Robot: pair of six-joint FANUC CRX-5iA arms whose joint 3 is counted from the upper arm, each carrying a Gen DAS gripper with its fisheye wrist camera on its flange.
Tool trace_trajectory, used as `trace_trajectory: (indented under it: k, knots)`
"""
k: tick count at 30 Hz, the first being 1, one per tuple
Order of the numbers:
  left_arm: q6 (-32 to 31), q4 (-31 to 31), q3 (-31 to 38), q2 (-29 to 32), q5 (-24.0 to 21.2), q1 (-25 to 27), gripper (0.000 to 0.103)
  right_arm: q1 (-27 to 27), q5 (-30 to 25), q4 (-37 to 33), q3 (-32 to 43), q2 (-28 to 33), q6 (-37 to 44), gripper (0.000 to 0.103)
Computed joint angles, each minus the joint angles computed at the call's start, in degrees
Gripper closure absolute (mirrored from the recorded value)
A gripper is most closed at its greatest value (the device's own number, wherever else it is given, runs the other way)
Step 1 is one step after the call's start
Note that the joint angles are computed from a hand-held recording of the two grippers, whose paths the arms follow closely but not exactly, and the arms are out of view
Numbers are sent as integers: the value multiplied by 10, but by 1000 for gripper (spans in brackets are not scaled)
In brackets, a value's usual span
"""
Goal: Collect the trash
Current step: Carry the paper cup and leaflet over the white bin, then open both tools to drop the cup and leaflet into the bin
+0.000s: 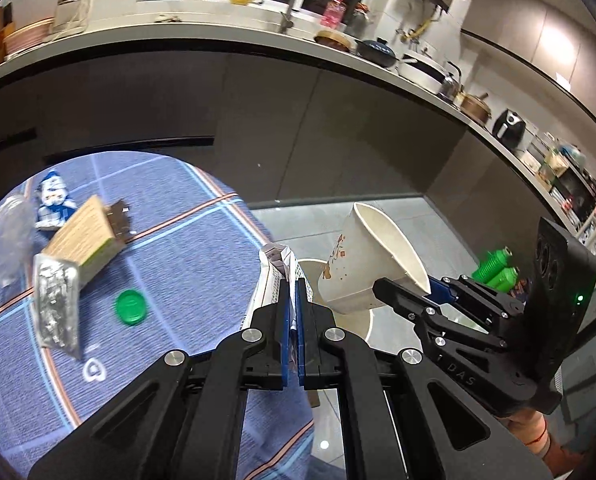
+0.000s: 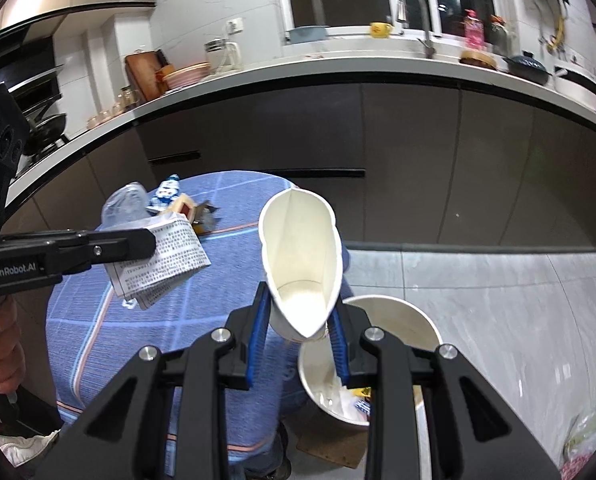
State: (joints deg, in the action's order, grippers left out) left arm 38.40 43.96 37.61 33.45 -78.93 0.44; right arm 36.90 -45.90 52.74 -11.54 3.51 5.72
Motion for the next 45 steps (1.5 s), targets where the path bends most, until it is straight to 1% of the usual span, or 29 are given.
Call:
trace_trajectory:
  k: [6,11,17,20,24,33,36,38,40,41,42,43,44,45]
  knots:
    - [1,-7,16,16,-11,-29,101,-11,-3,-6,-30,-16,-16,74]
    - [4,-27,28,31,-16,-53,101,-24,1,-12,-65,-30,-42,74]
    - [5,-51,57,60,-26,-73,101,-45,18,-43,-91,-36,-52,74]
    - [19,-65,89,89,-44,-84,101,-54,28,-64,-95,-30,-46,74]
    - [35,-84,116,115,-54,-97,101,-64,39,-94,-95,-18,-31,74]
    - [56,-124,169,158,-59,-122,100,-86,65,-136,-92,10,-13,73]
    - [60,-134,178,163,-50,-130,99,-89,65,-136,-90,17,-6,71]
    - [55,-138,157,151,-26,-132,88,-90,57,-131,-88,22,1,69]
    - [52,-129,134,138,-1,-132,53,-91,56,-125,-85,26,6,55]
    - [50,-118,115,128,19,-131,47,-90,57,-111,-90,24,-2,42]
    - [49,-111,103,120,31,-131,40,-91,59,-100,-95,23,-7,35]
    - [50,-107,99,118,38,-130,38,-91,59,-90,-99,21,-9,32]
    - [53,-104,102,118,38,-130,37,-90,59,-82,-103,19,-9,24]
    - [55,-103,99,116,39,-130,33,-89,60,-76,-106,18,-11,16]
